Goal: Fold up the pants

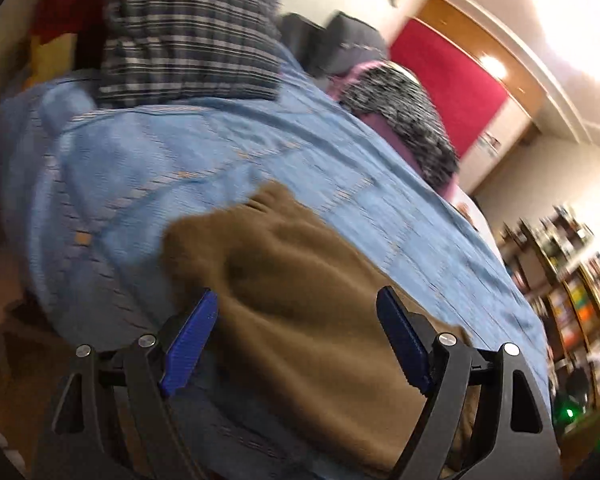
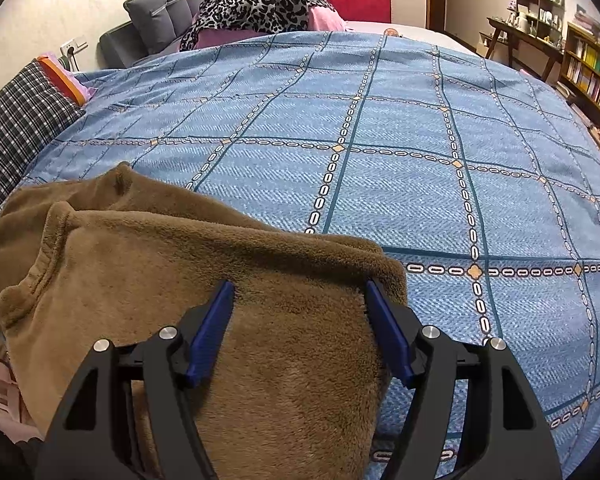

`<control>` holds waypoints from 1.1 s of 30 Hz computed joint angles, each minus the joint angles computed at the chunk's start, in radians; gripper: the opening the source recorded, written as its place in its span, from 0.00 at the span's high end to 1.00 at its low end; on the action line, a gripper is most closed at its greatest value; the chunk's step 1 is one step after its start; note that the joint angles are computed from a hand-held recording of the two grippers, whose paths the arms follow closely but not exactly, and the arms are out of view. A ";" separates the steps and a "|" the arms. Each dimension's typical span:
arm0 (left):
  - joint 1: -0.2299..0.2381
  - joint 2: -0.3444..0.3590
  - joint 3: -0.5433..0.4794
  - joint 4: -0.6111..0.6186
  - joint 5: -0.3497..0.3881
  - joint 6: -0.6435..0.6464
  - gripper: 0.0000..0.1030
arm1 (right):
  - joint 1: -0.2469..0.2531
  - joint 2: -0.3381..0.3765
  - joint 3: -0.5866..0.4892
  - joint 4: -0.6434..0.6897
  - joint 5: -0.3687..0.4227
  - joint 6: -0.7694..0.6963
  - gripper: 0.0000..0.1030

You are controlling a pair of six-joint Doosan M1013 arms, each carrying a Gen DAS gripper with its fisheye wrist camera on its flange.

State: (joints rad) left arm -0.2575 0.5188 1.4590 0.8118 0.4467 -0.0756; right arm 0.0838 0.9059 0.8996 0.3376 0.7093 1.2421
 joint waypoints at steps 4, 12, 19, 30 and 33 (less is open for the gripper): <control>0.019 0.003 0.016 -0.010 0.019 -0.035 0.21 | 0.003 0.001 -0.005 -0.020 0.006 0.025 0.32; 0.048 0.037 0.011 -0.138 -0.038 0.043 0.21 | 0.009 0.005 -0.018 -0.065 0.018 0.061 0.32; 0.081 0.049 0.023 -0.144 -0.219 -0.021 0.21 | 0.012 0.007 -0.023 -0.088 0.020 0.078 0.32; 0.094 0.082 -0.018 -0.285 -0.223 0.142 0.45 | 0.012 0.007 -0.018 -0.085 0.012 0.079 0.32; 0.108 0.078 -0.001 -0.422 -0.282 0.242 0.61 | 0.011 0.007 -0.017 -0.082 0.010 0.077 0.32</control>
State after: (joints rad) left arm -0.1493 0.5967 1.4575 0.3896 0.1646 0.1668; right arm 0.0953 0.9125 0.8828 0.2561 0.7189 1.3195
